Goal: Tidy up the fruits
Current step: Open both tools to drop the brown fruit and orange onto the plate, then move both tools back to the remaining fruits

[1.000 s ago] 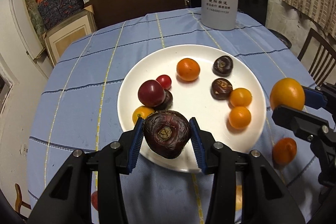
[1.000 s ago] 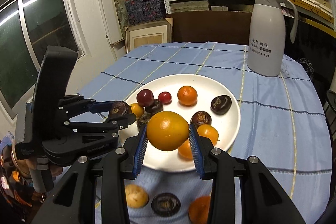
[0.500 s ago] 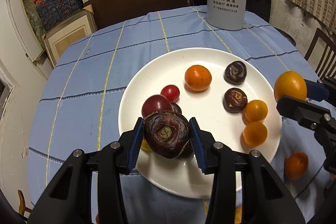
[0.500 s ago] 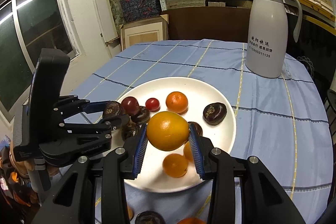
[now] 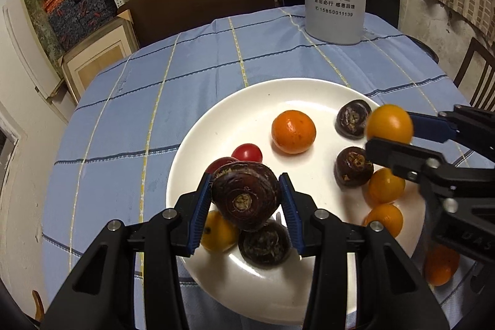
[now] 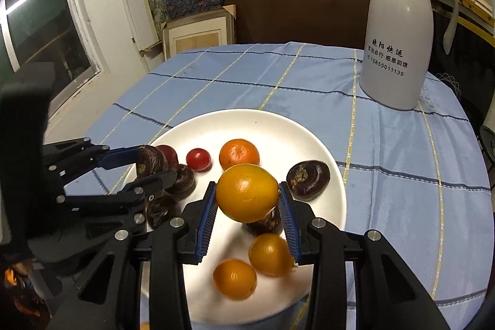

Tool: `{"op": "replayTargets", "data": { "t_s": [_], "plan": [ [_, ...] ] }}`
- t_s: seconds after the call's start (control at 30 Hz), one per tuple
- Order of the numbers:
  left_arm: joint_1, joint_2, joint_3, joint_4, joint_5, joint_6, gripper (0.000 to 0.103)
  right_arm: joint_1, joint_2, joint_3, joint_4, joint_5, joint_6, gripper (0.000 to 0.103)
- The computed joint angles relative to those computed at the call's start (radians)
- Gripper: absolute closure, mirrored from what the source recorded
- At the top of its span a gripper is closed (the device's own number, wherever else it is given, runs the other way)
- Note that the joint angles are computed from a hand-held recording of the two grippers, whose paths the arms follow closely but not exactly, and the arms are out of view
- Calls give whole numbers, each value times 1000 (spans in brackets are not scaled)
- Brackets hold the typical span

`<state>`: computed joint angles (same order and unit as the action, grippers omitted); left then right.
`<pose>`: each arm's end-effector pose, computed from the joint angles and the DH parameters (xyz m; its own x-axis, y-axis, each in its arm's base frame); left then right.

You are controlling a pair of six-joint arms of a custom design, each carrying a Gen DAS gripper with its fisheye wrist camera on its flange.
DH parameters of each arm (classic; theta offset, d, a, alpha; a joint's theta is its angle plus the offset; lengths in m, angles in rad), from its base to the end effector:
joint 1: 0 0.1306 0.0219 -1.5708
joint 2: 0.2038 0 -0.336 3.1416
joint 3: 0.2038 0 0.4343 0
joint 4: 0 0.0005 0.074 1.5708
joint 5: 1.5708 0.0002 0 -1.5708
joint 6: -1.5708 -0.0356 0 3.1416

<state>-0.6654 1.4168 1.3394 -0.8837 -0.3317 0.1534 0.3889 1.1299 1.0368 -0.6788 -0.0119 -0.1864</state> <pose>0.4262 -0.3204 0.3442 -0.7041 0.3690 -0.6067 0.3334 0.9262 0.1763 0.4199 0.1720 0.3402 -0.7060 -0.0890 -0.7026 -0.2607 0.9551 0.1410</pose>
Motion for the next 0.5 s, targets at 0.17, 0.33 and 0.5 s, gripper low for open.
{"op": "replayTargets", "data": {
  "t_s": [0.17,0.33,0.5],
  "plan": [
    [-14,-38,-37,61,-50,-24,25,4,-19,-15,57,20,-8,33],
    [-7,-81,-57,52,-60,-6,25,0,-89,-51,53,26,-12,33],
    [-20,-175,-123,31,-69,19,25,16,-211,-114,5,59,-5,33]
  ]
}}
